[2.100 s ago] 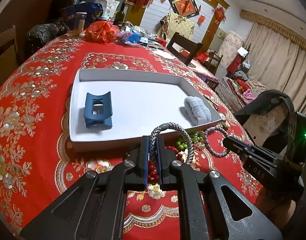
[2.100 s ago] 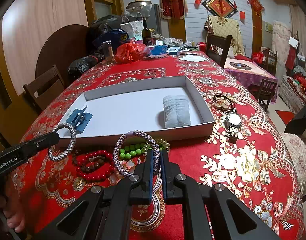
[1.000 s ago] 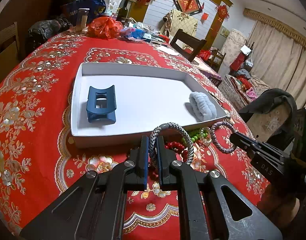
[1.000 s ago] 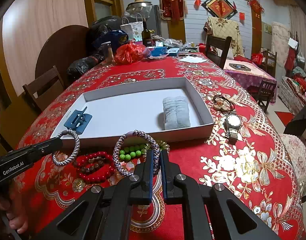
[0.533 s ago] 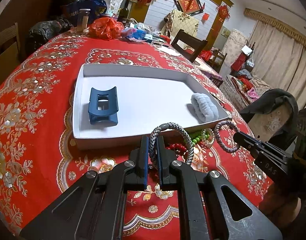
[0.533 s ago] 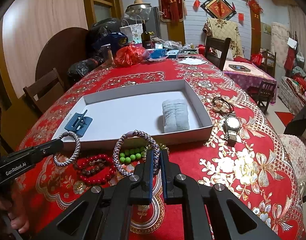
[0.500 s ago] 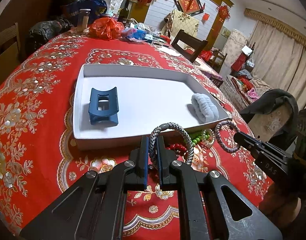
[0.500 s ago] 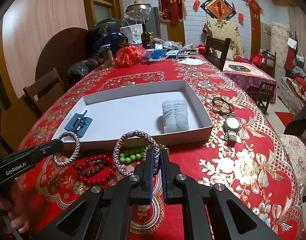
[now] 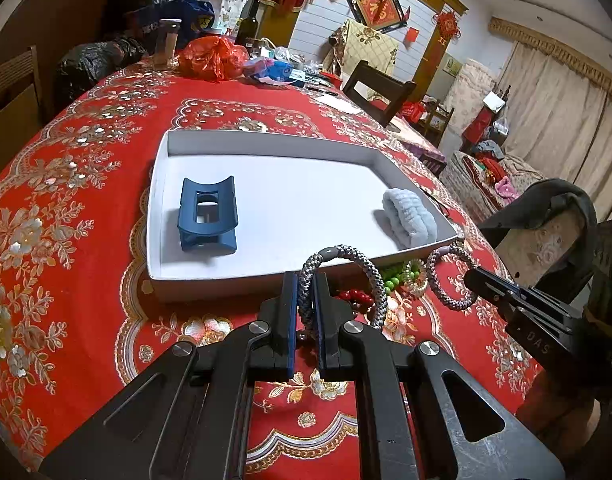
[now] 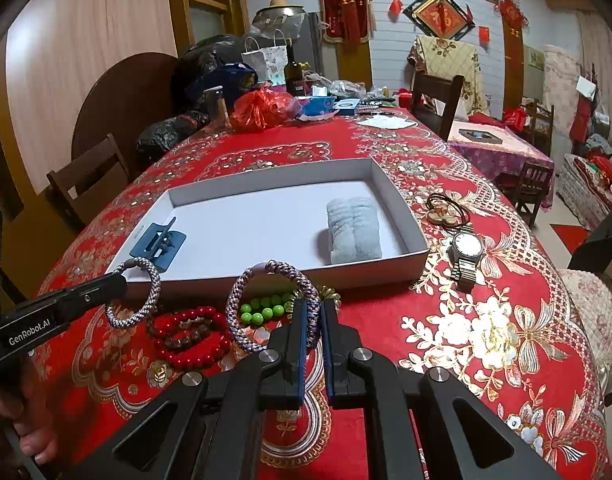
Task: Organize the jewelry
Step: 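Hold the rope bracelet in the left tool while the right tool holds the beaded bracelet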
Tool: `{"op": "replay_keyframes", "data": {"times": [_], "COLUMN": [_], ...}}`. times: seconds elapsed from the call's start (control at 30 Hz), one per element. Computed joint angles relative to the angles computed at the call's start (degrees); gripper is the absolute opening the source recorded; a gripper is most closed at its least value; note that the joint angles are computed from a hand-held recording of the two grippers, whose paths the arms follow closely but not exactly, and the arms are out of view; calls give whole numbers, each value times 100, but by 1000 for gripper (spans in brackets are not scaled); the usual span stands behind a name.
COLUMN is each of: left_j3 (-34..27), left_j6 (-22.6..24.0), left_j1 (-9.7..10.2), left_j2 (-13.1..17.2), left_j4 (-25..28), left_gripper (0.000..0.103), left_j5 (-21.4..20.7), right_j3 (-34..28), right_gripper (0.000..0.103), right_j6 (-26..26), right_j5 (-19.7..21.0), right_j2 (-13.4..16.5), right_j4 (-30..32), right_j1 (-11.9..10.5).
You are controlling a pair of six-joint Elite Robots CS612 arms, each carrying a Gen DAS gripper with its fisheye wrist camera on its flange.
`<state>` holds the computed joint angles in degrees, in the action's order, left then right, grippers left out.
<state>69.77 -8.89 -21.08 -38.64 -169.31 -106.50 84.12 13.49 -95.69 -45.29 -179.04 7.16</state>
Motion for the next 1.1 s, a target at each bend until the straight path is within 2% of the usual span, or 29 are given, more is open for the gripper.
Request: {"op": "replay_keyframes", "data": {"times": [1.1], "left_j3": [51], "left_j6": [6], "left_j1": [-13], "left_j2": [-34], "left_j4": [-20], "left_gripper": [6], "left_j5": [42], "right_j3": [-3], "right_gripper": [6], "right_j6": [30], "right_j5": [-16], "right_j2": [5], "right_j4": [-90], "right_j1": [2]}}
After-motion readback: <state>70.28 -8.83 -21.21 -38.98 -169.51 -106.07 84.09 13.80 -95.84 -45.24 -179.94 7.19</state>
